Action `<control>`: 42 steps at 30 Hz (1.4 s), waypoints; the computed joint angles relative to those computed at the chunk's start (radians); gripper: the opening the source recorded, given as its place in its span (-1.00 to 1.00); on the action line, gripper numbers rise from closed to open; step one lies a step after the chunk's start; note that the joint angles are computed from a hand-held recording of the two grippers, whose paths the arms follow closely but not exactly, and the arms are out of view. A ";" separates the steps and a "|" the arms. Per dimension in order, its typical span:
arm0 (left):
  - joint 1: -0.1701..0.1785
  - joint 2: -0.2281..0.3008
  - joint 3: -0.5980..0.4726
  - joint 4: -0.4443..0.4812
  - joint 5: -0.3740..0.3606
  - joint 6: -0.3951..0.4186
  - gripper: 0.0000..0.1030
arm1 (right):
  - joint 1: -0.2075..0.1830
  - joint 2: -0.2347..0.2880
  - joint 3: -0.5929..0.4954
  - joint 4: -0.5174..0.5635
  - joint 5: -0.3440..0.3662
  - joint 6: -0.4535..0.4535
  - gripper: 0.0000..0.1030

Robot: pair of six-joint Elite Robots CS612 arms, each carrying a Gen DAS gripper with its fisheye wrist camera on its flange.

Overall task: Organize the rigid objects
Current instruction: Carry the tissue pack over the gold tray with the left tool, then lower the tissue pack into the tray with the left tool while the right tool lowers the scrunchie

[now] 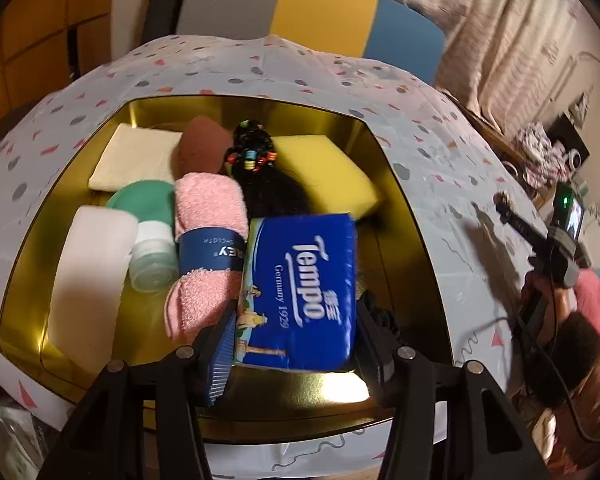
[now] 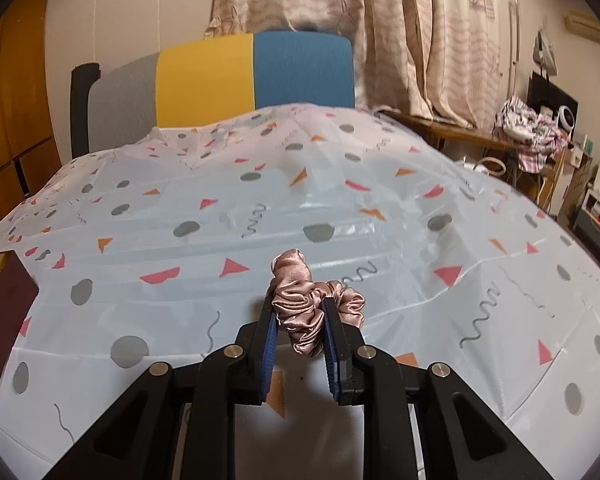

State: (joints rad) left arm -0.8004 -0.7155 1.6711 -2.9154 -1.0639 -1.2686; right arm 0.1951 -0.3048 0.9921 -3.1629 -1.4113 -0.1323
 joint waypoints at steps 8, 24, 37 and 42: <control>0.000 0.002 0.009 -0.043 -0.005 -0.005 0.09 | 0.002 -0.038 0.062 -0.028 0.007 -0.034 -0.59; 0.004 0.022 -0.020 -0.014 -0.027 0.038 0.02 | -0.004 -0.170 0.256 -0.047 0.263 0.063 -0.59; -0.047 -0.040 0.098 -0.118 0.153 -0.040 0.03 | 0.055 -0.262 0.374 0.115 0.493 -0.099 -0.59; -0.059 -0.060 0.117 -0.053 0.209 -0.116 0.03 | 0.077 -0.278 0.394 0.186 0.516 -0.138 -0.58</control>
